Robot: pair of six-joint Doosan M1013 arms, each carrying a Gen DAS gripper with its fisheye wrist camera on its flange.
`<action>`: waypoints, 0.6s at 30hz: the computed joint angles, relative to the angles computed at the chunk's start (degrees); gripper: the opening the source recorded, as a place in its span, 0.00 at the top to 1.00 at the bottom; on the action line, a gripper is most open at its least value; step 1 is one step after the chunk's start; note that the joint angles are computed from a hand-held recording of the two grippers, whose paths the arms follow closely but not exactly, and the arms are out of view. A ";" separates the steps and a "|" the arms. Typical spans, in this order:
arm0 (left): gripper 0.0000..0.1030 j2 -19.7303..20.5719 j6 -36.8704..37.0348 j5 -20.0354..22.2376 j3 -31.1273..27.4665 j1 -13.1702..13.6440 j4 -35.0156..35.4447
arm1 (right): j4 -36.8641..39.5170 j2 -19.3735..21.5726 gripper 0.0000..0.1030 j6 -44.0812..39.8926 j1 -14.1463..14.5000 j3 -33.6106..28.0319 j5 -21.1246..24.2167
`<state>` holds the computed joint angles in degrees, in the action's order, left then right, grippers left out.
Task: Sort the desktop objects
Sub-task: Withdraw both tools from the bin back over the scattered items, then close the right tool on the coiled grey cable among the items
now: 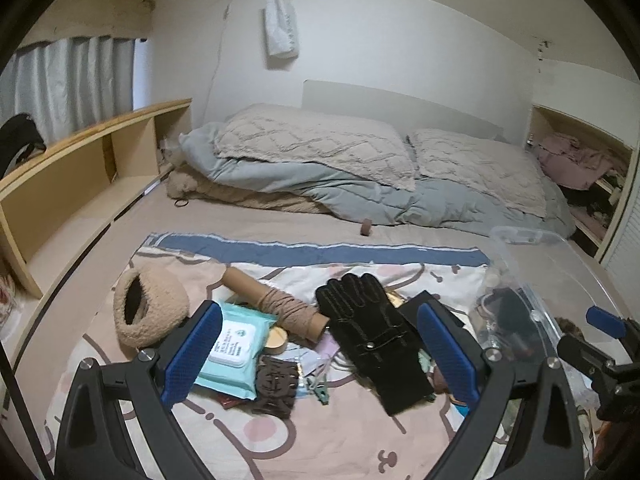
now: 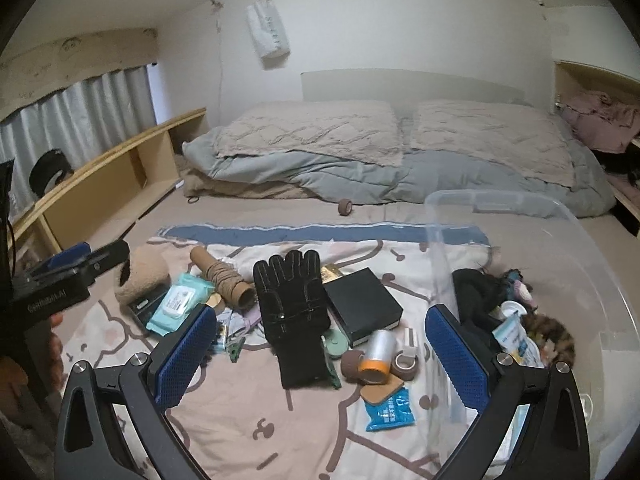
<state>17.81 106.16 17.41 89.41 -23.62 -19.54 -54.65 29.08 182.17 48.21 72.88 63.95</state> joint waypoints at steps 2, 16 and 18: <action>0.04 0.59 -2.49 0.05 -0.50 0.46 1.89 | 1.29 0.57 0.00 -1.51 -0.56 -0.48 -0.49; 0.04 5.60 -14.59 4.74 -4.46 3.04 12.96 | 11.08 3.50 0.00 -5.74 -4.78 -2.26 -9.83; 0.04 6.48 -18.21 5.42 -5.17 3.31 15.92 | 12.69 4.49 0.00 -6.85 -5.33 -3.37 -11.30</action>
